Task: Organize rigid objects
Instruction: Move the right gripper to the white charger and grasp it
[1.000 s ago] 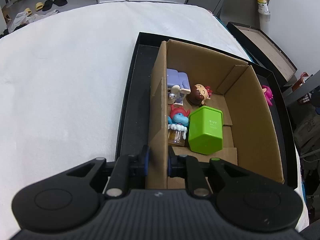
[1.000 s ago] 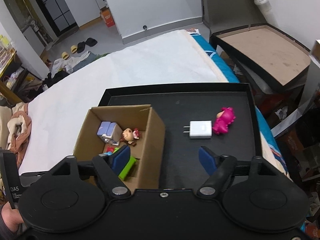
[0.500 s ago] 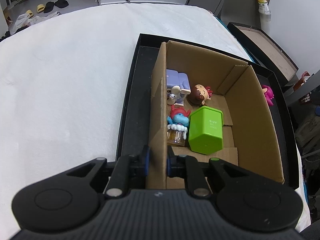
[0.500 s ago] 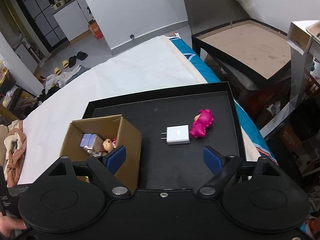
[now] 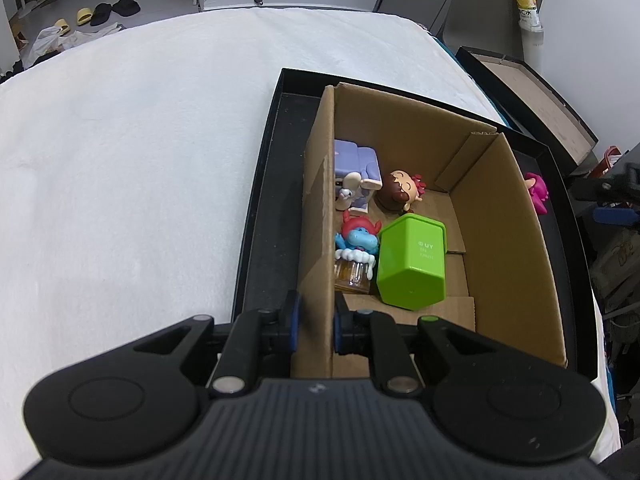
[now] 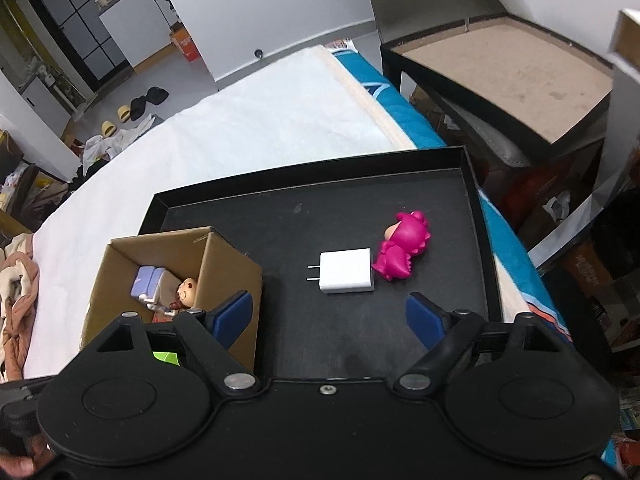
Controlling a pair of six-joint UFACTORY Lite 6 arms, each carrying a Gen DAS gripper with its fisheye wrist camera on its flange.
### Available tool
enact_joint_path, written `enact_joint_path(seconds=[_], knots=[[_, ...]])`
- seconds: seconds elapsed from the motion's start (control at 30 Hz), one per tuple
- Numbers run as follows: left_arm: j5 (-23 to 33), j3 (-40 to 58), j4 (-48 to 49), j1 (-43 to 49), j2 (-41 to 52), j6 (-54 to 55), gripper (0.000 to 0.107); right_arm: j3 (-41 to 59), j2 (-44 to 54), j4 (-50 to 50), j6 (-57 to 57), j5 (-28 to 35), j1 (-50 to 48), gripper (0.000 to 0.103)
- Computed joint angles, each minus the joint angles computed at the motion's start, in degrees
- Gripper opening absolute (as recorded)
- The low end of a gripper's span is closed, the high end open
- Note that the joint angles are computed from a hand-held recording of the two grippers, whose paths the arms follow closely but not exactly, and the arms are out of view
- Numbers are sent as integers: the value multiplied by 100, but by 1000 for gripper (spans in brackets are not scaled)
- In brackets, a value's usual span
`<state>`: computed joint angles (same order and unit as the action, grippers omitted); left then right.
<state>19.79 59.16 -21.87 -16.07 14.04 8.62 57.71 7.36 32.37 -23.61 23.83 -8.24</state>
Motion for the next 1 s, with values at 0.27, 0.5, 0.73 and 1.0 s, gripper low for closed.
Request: enact_joint_path(seconds=[0.27,0.5,0.73,1.0], knots=[[-63,-215,47,10,-248,-90,14,987,1234,162,-6,267,46,70],[-127,-296,-156,29,-281,18,14,1688,2068,-137,177,396,116,69],[-75,-216,-116,24,-216,12,14,2113,2611,-504,472,364,215,69],[-30,-151,-146,29,-151,114,14,2577,3141,-1311,1270,269,454,69]])
